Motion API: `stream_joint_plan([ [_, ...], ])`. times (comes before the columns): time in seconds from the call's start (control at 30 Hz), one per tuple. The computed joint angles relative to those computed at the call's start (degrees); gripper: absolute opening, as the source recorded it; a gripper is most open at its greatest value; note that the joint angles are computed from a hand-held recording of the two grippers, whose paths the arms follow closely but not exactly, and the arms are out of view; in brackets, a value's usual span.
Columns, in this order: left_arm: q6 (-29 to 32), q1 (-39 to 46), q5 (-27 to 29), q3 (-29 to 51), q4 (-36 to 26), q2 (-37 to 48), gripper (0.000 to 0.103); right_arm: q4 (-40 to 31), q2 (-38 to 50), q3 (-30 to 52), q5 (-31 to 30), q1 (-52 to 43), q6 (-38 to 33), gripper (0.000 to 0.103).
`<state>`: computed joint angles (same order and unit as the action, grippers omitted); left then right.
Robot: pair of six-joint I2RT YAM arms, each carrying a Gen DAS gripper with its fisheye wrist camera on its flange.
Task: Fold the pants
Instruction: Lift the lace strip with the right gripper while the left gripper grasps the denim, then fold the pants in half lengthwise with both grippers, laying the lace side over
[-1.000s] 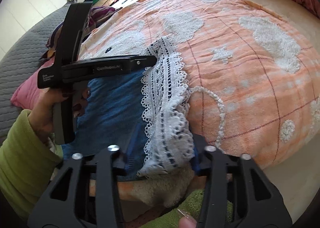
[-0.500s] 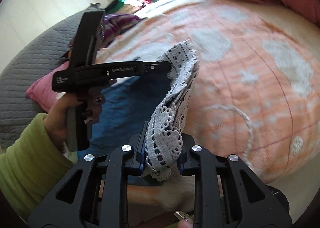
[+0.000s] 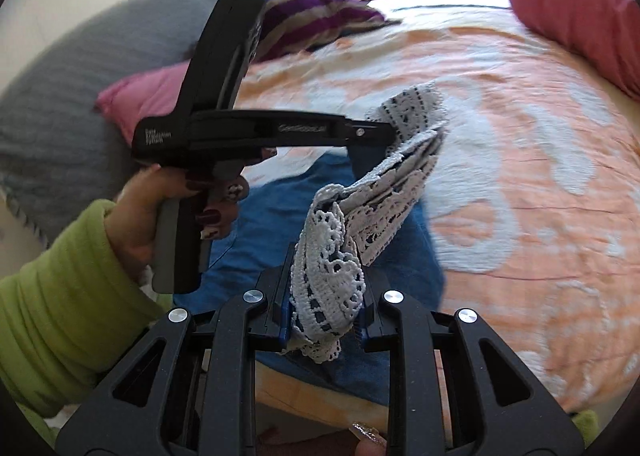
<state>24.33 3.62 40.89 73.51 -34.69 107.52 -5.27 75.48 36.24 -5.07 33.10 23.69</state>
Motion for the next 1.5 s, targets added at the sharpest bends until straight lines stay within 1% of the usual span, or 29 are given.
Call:
stream_joint_plan([
  [0.07, -0.6, 2.4, -1.7, -0.1, -0.8, 0.5, 0.016, 0.5, 4.5, 2.3, 0.5, 2.5, 0.5, 0.016],
  [0.1, 0.0, 4.0, -1.3, -0.1, -1.6, 0.5, 0.018, 0.6, 6.6, 3.6, 0.8, 3.8, 0.6, 0.016],
  [0.2, 0.3, 8.8, -1.0, -1.5, -0.8, -0.4, 0.019, 0.1, 10.9, 6.8, 3.1, 7.8, -0.3, 0.016],
  [0.23, 0.1, 10.9, -0.2, -1.5, -0.8, -0.3, 0.019, 0.0, 12.1, 7.9, 3.6, 9.1, -0.5, 0.016],
  [0.37, -2.3, 19.9, 8.0, 1.7, -3.1, 3.4, 0.019, -0.8, 17.3, 12.5, 5.1, 13.4, -1.3, 0.017],
  [0.4, -1.9, 22.1, 9.9, 3.2, -4.6, 5.1, 0.019, -1.2, 18.4, 13.6, 5.6, 14.4, -1.6, 0.017],
  [0.47, -0.7, 24.4, 11.3, 6.0, -7.7, 7.8, 0.019, -2.3, 21.8, 16.1, 7.2, 16.8, -2.3, 0.018],
  [0.5, 0.3, 25.1, 12.1, 8.1, -10.4, 9.5, 0.02, -2.4, 22.5, 16.5, 7.4, 17.4, -2.7, 0.018],
  [0.53, 0.8, 25.5, 13.0, 9.6, -12.3, 10.6, 0.023, -2.2, 23.4, 16.8, 7.2, 17.7, -3.3, 0.02],
  [0.57, 1.1, 25.6, 13.7, 10.5, -13.3, 11.2, 0.024, -1.9, 24.6, 17.2, 7.1, 18.4, -3.6, 0.027],
  [0.6, 1.6, 25.6, 14.0, 11.2, -14.0, 11.7, 0.029, -1.9, 24.9, 17.4, 7.0, 18.9, -3.8, 0.035],
  [0.63, 1.3, 25.4, 13.8, 10.7, -13.3, 11.6, 0.032, -1.5, 24.7, 17.1, 6.5, 19.2, -4.3, 0.038],
  [0.67, 1.9, 25.2, 13.3, 11.0, -13.9, 11.9, 0.037, -1.0, 23.6, 16.3, 5.5, 19.0, -4.6, 0.04],
  [0.73, 3.3, 25.2, 12.8, 11.1, -15.4, 12.2, 0.039, 0.2, 20.4, 14.1, 3.0, 17.9, -4.7, 0.04],
  [0.77, 3.6, 24.9, 12.6, 11.2, -15.7, 12.6, 0.041, 0.5, 18.9, 13.2, 2.9, 17.5, -4.4, 0.043],
  [0.8, 4.0, 24.6, 12.4, 11.5, -16.4, 13.0, 0.045, 1.1, 15.5, 11.1, 3.3, 16.0, -4.7, 0.047],
  [0.83, 4.2, 24.3, 12.5, 11.6, -16.7, 13.5, 0.049, 1.1, 13.7, 10.3, 3.7, 15.0, -5.0, 0.048],
  [0.87, 4.8, 23.9, 12.4, 12.0, -17.6, 14.1, 0.05, 0.9, 10.6, 8.9, 4.6, 12.6, -5.6, 0.049],
  [0.93, 5.0, 23.3, 11.9, 11.8, -17.8, 14.3, 0.054, -0.3, 8.2, 8.4, 5.1, 8.2, -6.7, 0.05],
  [1.03, 4.5, 22.4, 11.0, 11.2, -16.5, 14.4, 0.058, -3.2, 9.2, 10.8, 3.1, -0.5, -8.0, 0.051],
  [1.1, 3.2, 21.9, 10.1, 10.2, -14.6, 14.3, 0.058, -5.8, 13.3, 14.6, 1.4, -5.5, -8.4, 0.051],
  [1.17, 2.2, 21.1, 9.1, 9.5, -13.1, 14.4, 0.058, -7.2, 19.4, 19.5, -2.3, -10.1, -8.4, 0.051],
  [1.23, 1.0, 20.6, 9.1, 9.5, -12.1, 15.1, 0.058, -6.9, 23.7, 22.2, -5.9, -12.6, -7.3, 0.051],
  [1.37, 0.9, 20.2, 10.5, 9.9, -11.8, 16.2, 0.056, -6.0, 30.9, 26.9, -11.2, -14.8, -5.0, 0.051],
  [1.4, 1.0, 20.2, 10.9, 9.9, -12.0, 16.3, 0.054, -5.5, 31.1, 26.3, -11.2, -14.5, -4.3, 0.051],
  [1.43, 1.0, 20.1, 11.2, 10.0, -12.3, 16.4, 0.038, -5.3, 32.3, 26.7, -11.6, -14.8, -3.8, 0.051],
  [1.47, 1.3, 20.1, 11.6, 10.4, -13.1, 16.8, 0.03, -5.3, 34.3, 28.0, -12.9, -15.5, -3.4, 0.051],
  [1.5, 1.8, 20.3, 12.2, 10.8, -13.9, 17.1, 0.026, -5.0, 35.1, 28.0, -13.8, -15.8, -3.1, 0.052],
])
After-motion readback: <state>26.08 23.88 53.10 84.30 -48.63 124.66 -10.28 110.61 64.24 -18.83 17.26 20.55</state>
